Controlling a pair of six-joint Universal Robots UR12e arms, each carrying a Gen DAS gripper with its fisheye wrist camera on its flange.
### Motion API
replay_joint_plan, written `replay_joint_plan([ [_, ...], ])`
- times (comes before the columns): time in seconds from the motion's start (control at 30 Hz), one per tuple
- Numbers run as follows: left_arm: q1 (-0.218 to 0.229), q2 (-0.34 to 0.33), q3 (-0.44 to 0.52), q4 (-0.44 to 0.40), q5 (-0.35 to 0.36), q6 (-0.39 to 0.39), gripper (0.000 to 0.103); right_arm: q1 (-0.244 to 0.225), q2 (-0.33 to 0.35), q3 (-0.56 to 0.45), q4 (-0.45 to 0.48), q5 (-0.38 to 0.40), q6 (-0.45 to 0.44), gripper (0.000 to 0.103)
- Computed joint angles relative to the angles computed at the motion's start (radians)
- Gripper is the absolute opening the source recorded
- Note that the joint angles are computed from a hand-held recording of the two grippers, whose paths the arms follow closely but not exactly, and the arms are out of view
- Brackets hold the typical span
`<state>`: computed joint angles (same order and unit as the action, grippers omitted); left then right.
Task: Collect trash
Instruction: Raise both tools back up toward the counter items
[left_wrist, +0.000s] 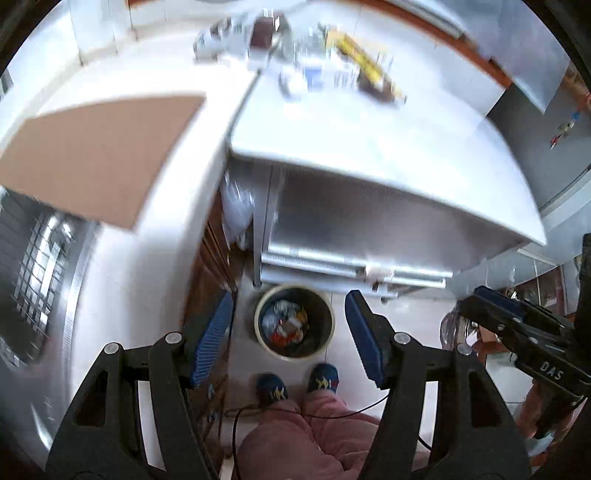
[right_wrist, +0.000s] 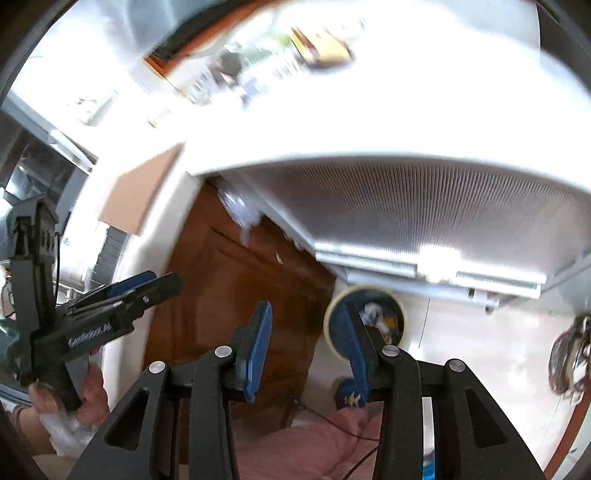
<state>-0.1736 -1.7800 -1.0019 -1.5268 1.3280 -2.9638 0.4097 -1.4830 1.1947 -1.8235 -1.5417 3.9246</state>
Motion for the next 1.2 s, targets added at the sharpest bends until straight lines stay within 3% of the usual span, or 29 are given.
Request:
replay_joint_plan([
  [0.2, 0.028, -0.025, 0.092, 0.024, -0.05, 0.012, 0.061, 0.037, 0.044, -0.162, 0.048, -0.165, -0.07, 0.039],
  [0.43, 0.038, -0.06, 0.165, 0.074, -0.105, 0.005, 0.06, 0.058, 0.117, -0.333, 0.084, -0.284, -0.118, 0.039],
  [0.6, 0.039, -0.115, 0.255, 0.056, -0.125, 0.015, 0.061, 0.057, 0.161, -0.423, 0.126, -0.324, -0.135, 0.039],
  [0.73, 0.036, -0.161, 0.32, 0.04, -0.125, 0.013, 0.061, 0.037, 0.204, -0.488, 0.166, -0.314, -0.128, 0.041],
  [0.87, 0.022, -0.22, 0.4, 0.02, -0.084, -0.023, 0.06, -0.001, 0.226, -0.51, 0.158, -0.278, -0.129, 0.056],
  [0.93, 0.016, -0.255, 0.444, -0.003, -0.075, -0.046, 0.06, -0.028, 0.235, -0.51, 0.142, -0.245, -0.138, 0.057],
  [1.1, 0.003, -0.37, 0.611, -0.099, -0.038, -0.13, 0.06, -0.11, 0.267, -0.526, 0.118, -0.134, -0.194, 0.057],
  [1.2, -0.006, -0.478, 0.792, -0.212, -0.037, -0.18, 0.06, -0.153, 0.293, -0.544, 0.12, -0.067, -0.23, 0.057],
])
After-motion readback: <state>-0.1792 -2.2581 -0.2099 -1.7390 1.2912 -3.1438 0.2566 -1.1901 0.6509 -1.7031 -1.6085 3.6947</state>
